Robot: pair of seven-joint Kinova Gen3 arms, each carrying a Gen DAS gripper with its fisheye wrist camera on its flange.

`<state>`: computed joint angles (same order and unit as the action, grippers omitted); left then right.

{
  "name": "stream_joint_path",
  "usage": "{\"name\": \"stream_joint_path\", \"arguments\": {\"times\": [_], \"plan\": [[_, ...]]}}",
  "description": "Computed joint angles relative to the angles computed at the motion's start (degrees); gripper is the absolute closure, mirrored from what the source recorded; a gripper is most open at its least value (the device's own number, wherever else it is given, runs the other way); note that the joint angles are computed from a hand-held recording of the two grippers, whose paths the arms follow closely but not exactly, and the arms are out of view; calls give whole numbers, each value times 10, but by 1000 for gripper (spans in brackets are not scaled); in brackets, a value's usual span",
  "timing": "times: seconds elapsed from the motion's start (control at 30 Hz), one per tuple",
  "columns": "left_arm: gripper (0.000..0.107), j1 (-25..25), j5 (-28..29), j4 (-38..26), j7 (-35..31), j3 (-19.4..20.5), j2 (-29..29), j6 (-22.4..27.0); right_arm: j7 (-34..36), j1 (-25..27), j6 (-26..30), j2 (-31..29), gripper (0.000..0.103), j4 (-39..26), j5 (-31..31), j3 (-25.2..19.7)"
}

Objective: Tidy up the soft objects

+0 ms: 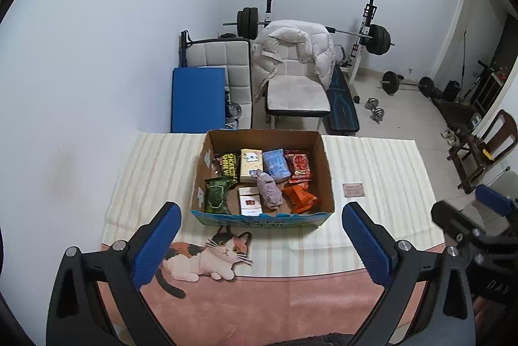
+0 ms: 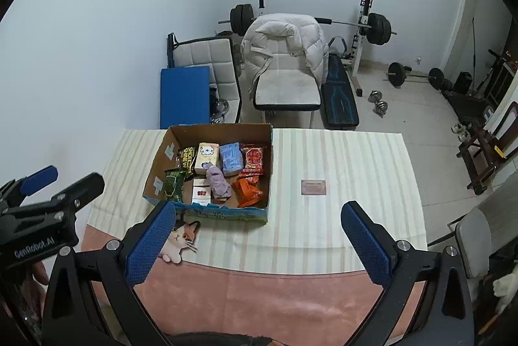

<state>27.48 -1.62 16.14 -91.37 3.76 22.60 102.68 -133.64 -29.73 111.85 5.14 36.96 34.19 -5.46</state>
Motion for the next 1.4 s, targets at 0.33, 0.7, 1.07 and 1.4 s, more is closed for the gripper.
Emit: {"name": "stream_joint_path", "arguments": {"times": [0.33,0.7,1.07,1.4], "plan": [[5,1,-18,47,5,1,-11,-40,-12,-3,0,-3,0,25,31,-6],[5,-5,-20,99,17,9,-34,-75,-7,-18,14,0,0,11,58,-5],[5,0,-33,125,12,16,-50,-89,2,-33,36,7,0,-8,77,1],[5,0,-35,123,13,16,-50,-91,-4,-39,40,3,0,-1,88,0]]}}
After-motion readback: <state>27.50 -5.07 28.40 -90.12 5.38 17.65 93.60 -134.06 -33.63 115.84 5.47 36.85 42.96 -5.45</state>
